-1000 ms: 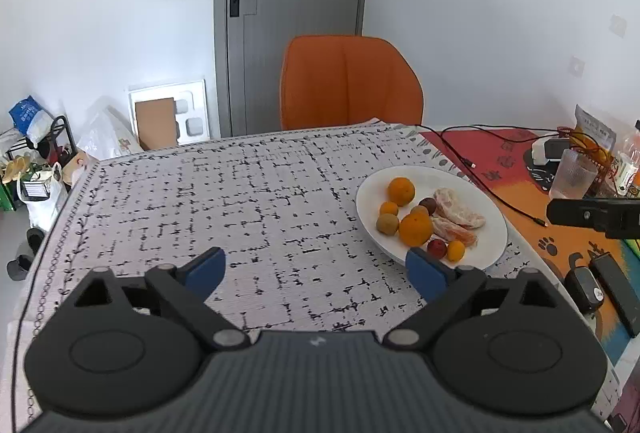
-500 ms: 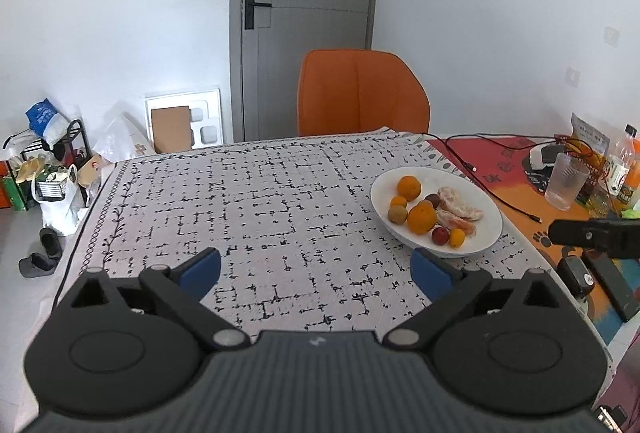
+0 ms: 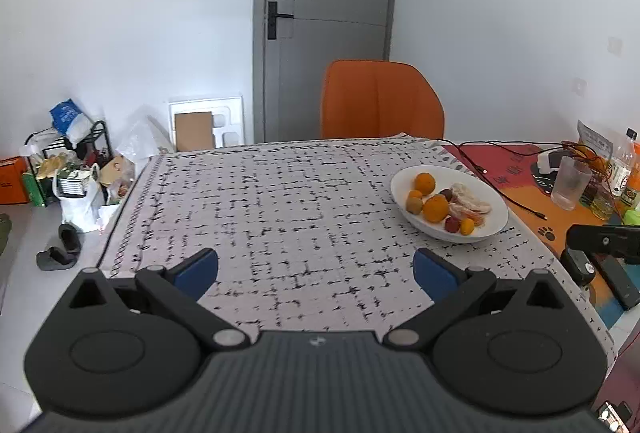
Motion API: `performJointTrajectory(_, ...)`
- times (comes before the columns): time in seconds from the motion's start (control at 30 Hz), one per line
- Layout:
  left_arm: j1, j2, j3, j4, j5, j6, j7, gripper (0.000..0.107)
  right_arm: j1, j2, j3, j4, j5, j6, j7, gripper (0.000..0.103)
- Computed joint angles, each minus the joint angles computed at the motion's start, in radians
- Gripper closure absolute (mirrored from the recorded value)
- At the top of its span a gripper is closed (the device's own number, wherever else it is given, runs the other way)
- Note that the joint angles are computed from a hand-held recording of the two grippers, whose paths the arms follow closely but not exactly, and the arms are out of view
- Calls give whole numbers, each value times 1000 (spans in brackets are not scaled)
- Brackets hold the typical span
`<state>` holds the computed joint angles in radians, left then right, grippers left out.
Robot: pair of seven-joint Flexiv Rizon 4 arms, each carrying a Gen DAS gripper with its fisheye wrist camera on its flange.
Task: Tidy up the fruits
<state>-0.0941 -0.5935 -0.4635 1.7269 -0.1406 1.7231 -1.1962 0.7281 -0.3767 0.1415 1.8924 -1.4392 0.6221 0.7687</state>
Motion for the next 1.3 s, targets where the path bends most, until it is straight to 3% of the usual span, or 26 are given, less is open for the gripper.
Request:
performJointTrajectory(0.13,61,18,-46,52,19,44,-15,4,23,-10,4,-16,0,-25,-20,0)
performJointTrajectory(0.37,117,57,-49,116,62,103,-99,4,48,-11,7,-28,-27,-22,22,0)
performJointTrajectory(0.47,127,81,-35,142,89,110,-129,4,52,-9,8,-26,-58,-7,53,0)
performJointTrajectory(0.8,119,132,28,197,142,153,-206,4,104,-21,22,-44,26,-90,0,0)
performJointTrajectory(1.3,138,142,16,209,196,143,-223,4,127,-34,21,-63,67,-127,-49,0)
